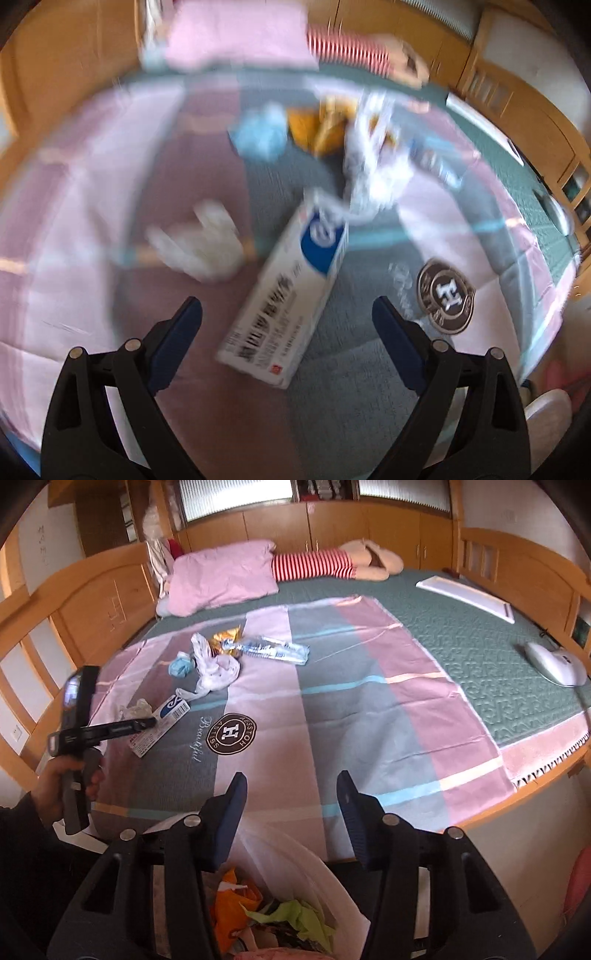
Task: Collect trash
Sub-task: 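Reach the left tool to the white ointment box while the right tool reaches the tissue pile, then grasp the ointment box with the left tool while the right tool grasps white plastic bag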
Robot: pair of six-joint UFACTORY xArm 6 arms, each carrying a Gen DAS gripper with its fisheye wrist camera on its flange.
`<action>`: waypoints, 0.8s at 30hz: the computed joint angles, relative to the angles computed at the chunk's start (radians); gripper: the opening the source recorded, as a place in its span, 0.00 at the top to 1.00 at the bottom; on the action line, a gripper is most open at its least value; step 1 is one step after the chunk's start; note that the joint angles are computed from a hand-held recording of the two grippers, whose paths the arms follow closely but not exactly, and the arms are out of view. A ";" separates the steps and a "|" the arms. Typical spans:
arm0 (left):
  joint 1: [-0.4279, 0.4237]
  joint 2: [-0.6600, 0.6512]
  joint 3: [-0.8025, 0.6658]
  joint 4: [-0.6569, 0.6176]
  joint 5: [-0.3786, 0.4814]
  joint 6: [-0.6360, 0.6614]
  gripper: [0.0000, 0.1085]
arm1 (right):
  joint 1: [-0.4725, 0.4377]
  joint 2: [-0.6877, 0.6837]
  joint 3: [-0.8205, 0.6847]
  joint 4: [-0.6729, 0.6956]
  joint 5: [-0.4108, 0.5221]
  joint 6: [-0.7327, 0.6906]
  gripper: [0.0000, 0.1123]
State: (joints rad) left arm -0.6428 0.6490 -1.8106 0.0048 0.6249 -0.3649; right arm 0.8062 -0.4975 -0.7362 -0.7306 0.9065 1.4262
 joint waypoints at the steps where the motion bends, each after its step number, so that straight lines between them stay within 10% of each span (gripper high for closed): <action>1: 0.007 0.028 -0.038 -0.075 0.040 0.022 0.25 | -0.018 0.033 -0.026 0.013 -0.012 -0.033 0.54; 5: 0.005 0.059 -0.089 -0.043 0.094 0.012 0.56 | -0.118 0.202 -0.155 0.054 -0.144 -0.184 0.54; 12: -0.012 -0.145 0.200 0.026 -0.066 -0.131 0.63 | -0.255 0.695 -0.585 0.230 -0.367 -0.443 0.43; 20: -0.022 -0.254 0.366 0.061 -0.131 -0.237 0.63 | -0.298 1.143 -1.106 0.351 -0.159 -0.473 0.29; 22: -0.024 -0.244 0.352 0.104 -0.121 -0.270 0.63 | -0.293 1.183 -1.137 0.346 -0.125 -0.466 0.37; 24: -0.022 -0.236 0.341 0.094 -0.121 -0.275 0.63 | -0.291 1.172 -1.097 0.382 -0.166 -0.511 0.68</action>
State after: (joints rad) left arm -0.6646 0.4132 -1.4692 0.0987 0.5036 -0.6399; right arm 0.5151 0.6742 -1.8337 -0.3484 0.7409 0.9151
